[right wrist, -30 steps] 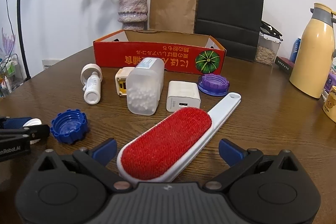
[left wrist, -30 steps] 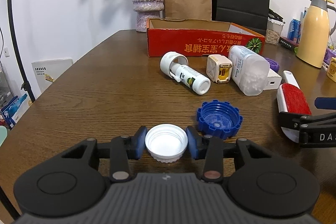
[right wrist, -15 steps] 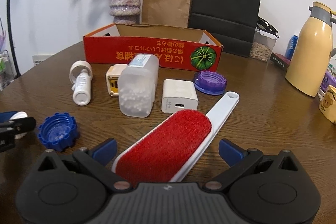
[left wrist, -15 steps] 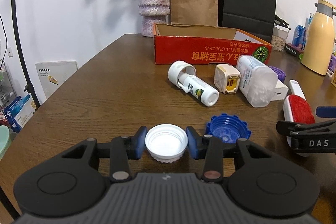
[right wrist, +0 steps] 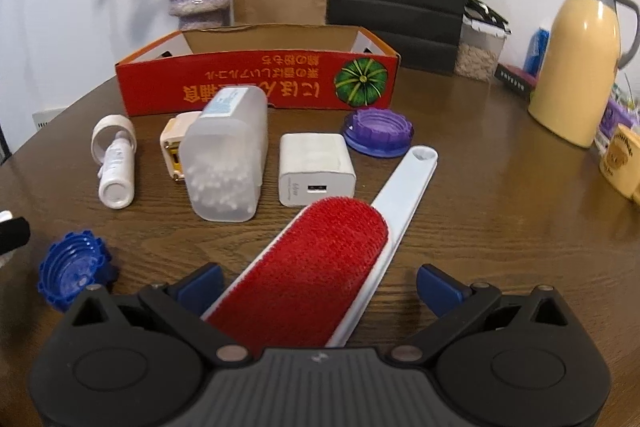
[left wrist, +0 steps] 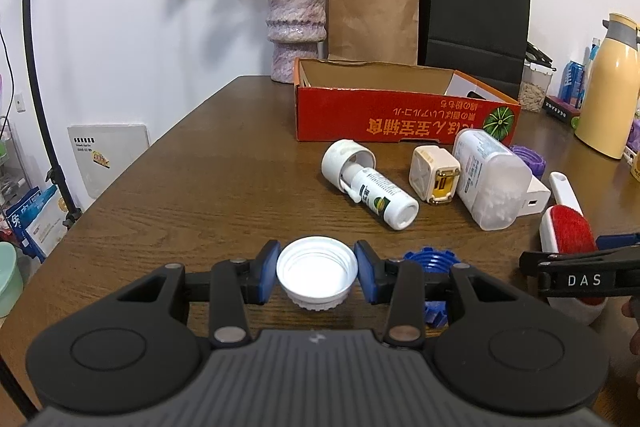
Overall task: Organize rigid objects
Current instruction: 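Close the right tool on the red lint brush while the left tool holds the white cap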
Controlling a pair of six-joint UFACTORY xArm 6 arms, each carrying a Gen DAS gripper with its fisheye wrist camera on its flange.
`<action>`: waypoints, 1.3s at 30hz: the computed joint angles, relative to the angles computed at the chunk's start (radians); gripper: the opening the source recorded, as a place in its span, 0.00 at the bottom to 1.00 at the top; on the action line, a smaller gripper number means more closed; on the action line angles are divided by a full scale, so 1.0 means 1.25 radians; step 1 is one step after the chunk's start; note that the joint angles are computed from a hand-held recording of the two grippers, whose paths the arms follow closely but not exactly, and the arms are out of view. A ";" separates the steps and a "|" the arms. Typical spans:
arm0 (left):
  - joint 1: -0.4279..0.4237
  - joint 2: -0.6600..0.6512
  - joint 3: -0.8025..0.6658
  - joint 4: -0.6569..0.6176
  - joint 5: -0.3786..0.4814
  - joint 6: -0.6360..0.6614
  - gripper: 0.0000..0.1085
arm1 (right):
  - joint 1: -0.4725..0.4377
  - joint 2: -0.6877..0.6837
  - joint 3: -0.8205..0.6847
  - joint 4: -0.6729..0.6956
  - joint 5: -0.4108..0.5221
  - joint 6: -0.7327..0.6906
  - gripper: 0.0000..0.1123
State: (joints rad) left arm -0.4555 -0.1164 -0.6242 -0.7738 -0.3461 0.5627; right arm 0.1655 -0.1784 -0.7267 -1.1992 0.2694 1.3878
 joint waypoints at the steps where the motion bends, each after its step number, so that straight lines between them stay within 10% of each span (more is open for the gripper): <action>1: -0.001 0.001 -0.003 -0.006 0.001 0.007 0.38 | -0.005 0.002 0.001 0.019 -0.009 -0.015 0.91; 11: -0.002 0.001 -0.011 -0.006 0.002 0.008 0.38 | -0.064 -0.002 0.030 0.129 -0.105 -0.164 0.88; 19: -0.015 -0.001 -0.021 -0.050 -0.002 0.047 0.38 | -0.089 -0.012 0.039 0.115 -0.137 -0.179 0.64; 39: -0.061 0.012 -0.073 -0.203 -0.029 0.196 0.38 | -0.150 -0.059 0.044 -0.259 -0.160 0.217 0.51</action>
